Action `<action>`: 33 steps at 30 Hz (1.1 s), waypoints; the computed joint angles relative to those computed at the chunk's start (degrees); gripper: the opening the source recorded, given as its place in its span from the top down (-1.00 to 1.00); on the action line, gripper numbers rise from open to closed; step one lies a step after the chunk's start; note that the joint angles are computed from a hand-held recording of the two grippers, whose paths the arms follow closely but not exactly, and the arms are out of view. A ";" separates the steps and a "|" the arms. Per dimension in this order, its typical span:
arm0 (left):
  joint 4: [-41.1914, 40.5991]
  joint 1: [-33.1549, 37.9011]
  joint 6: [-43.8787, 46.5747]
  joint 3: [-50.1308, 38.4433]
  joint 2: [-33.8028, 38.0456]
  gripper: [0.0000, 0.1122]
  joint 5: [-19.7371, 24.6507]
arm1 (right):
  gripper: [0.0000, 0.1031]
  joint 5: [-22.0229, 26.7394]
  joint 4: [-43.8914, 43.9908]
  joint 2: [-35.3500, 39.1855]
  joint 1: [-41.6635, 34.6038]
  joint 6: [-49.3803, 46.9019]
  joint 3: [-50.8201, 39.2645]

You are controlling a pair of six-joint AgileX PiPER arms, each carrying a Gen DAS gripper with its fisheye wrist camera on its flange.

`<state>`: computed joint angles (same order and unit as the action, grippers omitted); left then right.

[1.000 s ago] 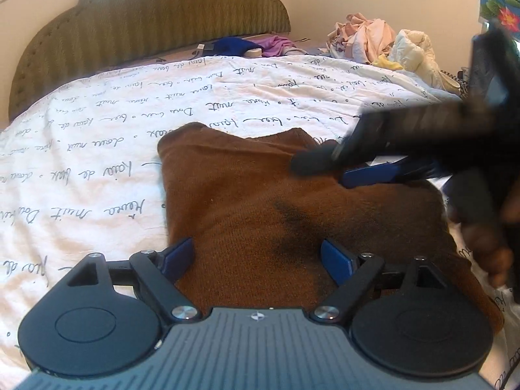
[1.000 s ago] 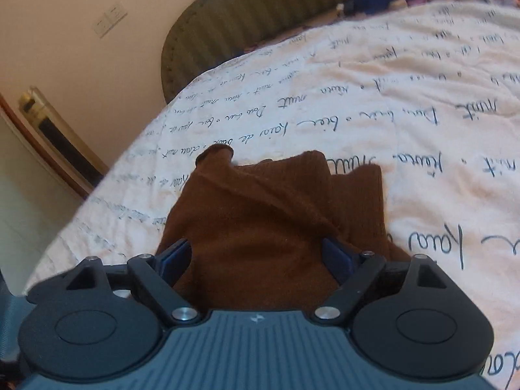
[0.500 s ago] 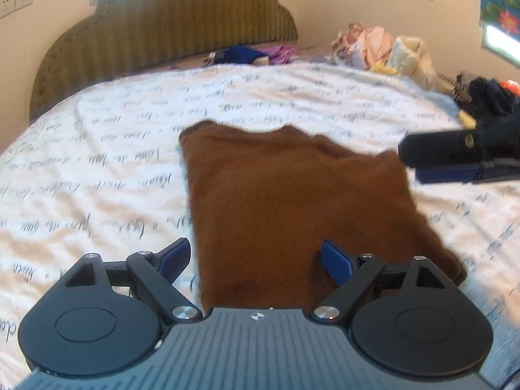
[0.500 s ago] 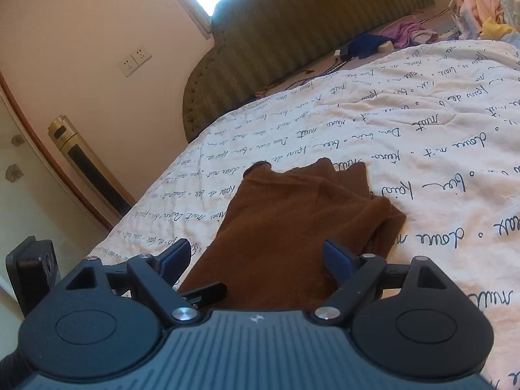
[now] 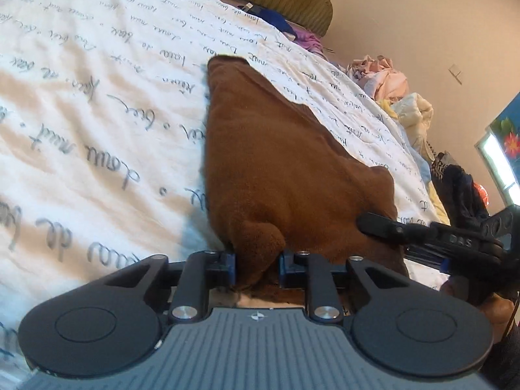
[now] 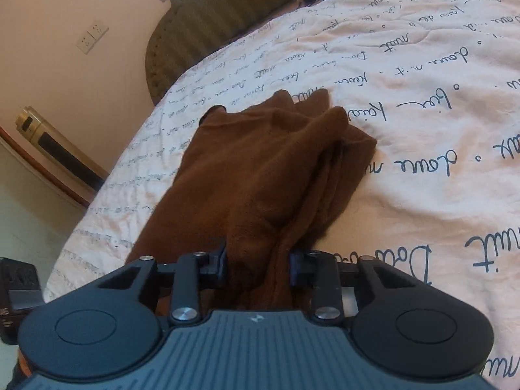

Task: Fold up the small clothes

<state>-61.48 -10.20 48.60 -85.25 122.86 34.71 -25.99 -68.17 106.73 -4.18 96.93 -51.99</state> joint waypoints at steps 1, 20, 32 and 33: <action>0.38 0.05 1.45 0.35 -0.60 0.56 -0.69 | 0.42 -1.55 -0.47 -0.76 -0.82 0.19 0.75; 4.30 0.79 -9.99 -12.71 7.18 0.56 11.24 | 0.59 -19.00 -14.30 5.90 -7.99 16.27 -1.68; -2.64 1.10 20.38 14.84 -9.68 0.15 1.99 | 0.47 -24.18 -10.92 0.45 -8.59 3.09 12.72; -3.86 1.98 21.14 14.96 -10.85 0.04 2.23 | 0.33 -25.46 -10.81 0.57 -9.63 3.95 12.79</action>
